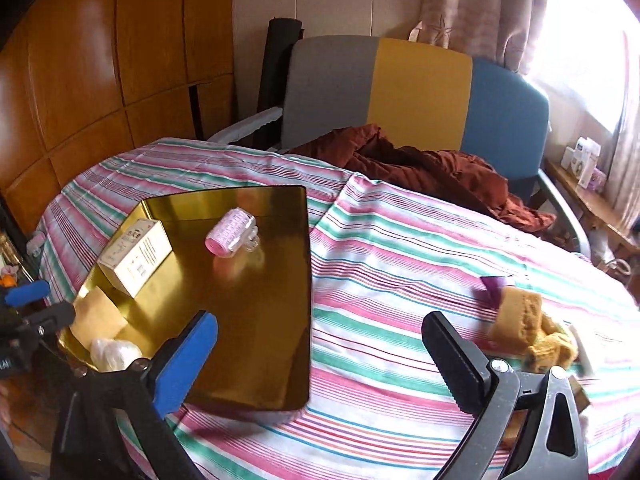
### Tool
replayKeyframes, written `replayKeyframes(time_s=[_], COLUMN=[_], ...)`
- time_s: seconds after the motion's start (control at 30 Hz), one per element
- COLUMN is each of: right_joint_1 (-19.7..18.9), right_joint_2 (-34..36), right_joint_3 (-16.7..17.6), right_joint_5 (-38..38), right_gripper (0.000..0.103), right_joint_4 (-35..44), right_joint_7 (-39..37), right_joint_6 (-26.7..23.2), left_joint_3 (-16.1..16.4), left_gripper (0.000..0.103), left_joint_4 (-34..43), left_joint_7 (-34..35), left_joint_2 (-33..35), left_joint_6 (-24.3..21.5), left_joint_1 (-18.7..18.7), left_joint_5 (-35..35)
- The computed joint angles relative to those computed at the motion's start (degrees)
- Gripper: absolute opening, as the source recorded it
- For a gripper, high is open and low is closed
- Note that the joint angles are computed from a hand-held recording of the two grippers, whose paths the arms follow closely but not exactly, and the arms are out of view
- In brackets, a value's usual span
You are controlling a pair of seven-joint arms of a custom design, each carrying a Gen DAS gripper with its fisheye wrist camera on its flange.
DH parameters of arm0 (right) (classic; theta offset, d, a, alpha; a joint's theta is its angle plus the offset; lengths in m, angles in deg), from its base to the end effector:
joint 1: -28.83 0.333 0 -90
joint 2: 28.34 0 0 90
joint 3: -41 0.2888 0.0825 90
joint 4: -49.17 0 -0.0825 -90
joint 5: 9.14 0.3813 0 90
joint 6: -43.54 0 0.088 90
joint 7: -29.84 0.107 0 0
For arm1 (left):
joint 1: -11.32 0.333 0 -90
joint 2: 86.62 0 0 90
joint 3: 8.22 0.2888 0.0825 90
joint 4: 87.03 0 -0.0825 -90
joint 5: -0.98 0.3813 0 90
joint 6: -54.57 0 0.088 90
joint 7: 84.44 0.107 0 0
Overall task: Organize objects
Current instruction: 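Move both tools back over the remaining items on the cloth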
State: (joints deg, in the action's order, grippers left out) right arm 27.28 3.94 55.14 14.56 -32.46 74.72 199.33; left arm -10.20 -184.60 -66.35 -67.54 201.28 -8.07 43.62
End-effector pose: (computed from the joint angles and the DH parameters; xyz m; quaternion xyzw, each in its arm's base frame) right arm 0.7331 0.1065 0.4377 -0.8105 0.4255 -0.2107 0.3430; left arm 0.6288 -0.2543 0.4299 -0.7676 0.5298 -0.2503 0.2597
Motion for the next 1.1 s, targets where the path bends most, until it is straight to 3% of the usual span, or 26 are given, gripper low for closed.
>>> replayKeyframes(time_s=[0.3, 0.63, 0.93, 1.1], right_joint_1=[-0.93, -1.99, -3.89, -5.62], right_joint_2=[-0.81, 3.33, 13.15, 22.58], right_joint_3=[-1.19, -4.62, -9.19, -13.19], right_joint_5=[-0.57, -6.07, -13.58, -15.75], right_gripper=[0.103, 0.103, 0.103, 0.103], right_joint_4=[-1.46, 4.92, 19.92, 35.1], right_joint_7=[0.19, 5.71, 16.2, 30.73], right_joint_6=[1.47, 2.16, 3.59, -0.83], left_joint_3=[-0.55, -0.39, -0.86, -1.45], left_gripper=[0.083, 0.083, 0.083, 0.083], left_joint_4=[0.28, 3.26, 8.67, 14.8], left_joint_7=[3.02, 7.18, 13.78, 20.72], left_joint_2=[0.39, 2.5, 6.29, 10.76], left_joint_6=[1.94, 0.59, -0.81, -0.23], left_joint_1=[-0.51, -2.08, -3.25, -3.73], left_joint_5=[-0.71, -1.42, -4.13, -9.47])
